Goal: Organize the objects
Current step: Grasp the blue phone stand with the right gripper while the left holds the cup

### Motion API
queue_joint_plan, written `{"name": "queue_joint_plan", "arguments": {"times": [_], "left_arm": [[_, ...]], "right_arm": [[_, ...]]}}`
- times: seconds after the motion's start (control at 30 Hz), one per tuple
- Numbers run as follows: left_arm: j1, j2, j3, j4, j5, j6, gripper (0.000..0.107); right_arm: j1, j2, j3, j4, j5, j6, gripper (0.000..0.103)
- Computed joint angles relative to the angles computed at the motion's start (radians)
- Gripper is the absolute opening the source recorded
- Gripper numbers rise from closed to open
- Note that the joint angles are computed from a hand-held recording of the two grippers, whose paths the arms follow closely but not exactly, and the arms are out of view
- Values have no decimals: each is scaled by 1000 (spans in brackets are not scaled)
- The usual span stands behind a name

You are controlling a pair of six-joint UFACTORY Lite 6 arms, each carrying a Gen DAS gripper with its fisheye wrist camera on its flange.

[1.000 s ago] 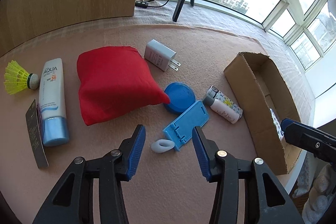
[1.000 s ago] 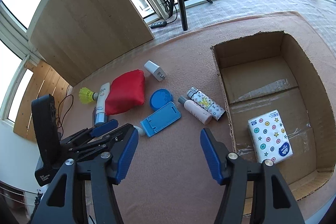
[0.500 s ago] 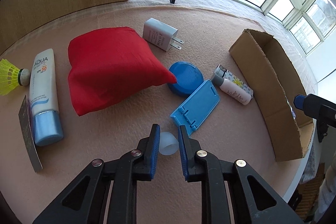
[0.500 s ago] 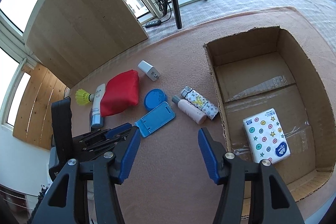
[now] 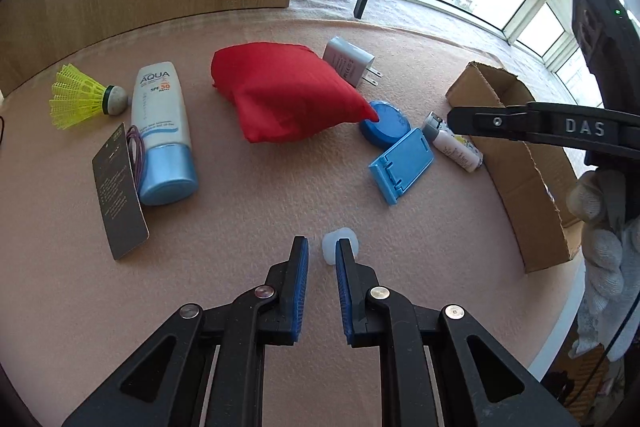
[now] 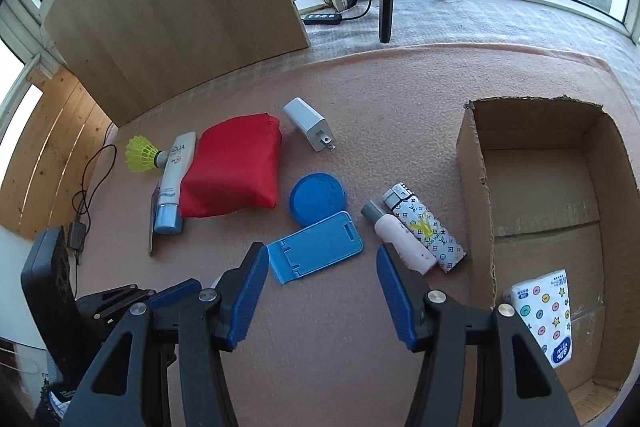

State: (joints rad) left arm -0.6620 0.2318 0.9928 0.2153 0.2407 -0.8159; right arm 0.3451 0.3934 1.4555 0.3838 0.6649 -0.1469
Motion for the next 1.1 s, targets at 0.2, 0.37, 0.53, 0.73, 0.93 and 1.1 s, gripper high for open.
{"name": "queue_joint_plan", "arguments": {"times": [0.2,0.37,0.53,0.73,0.93,1.1], "left_arm": [[-2,-95,-60,44,7,-51,15],[-2,-113,-84,21,-5,-49,15],[-1,-116,-87,25,-11,-57,15],[7,-117,-83,0,-6,-35,15],[23,-130,-106,-24,-16,-14,15],[42,-131,-119,-95,-23,61,16]], "right_arm": [[37,291,333,-135,111,101,36],[16,433,530,-100,207,88,36],[8,504,608,-61,256,83,36],[38,538,633,-93,255,105,36],[68,454,467,-90,205,70,36],[128,288,212,-185,92,76,36]]}}
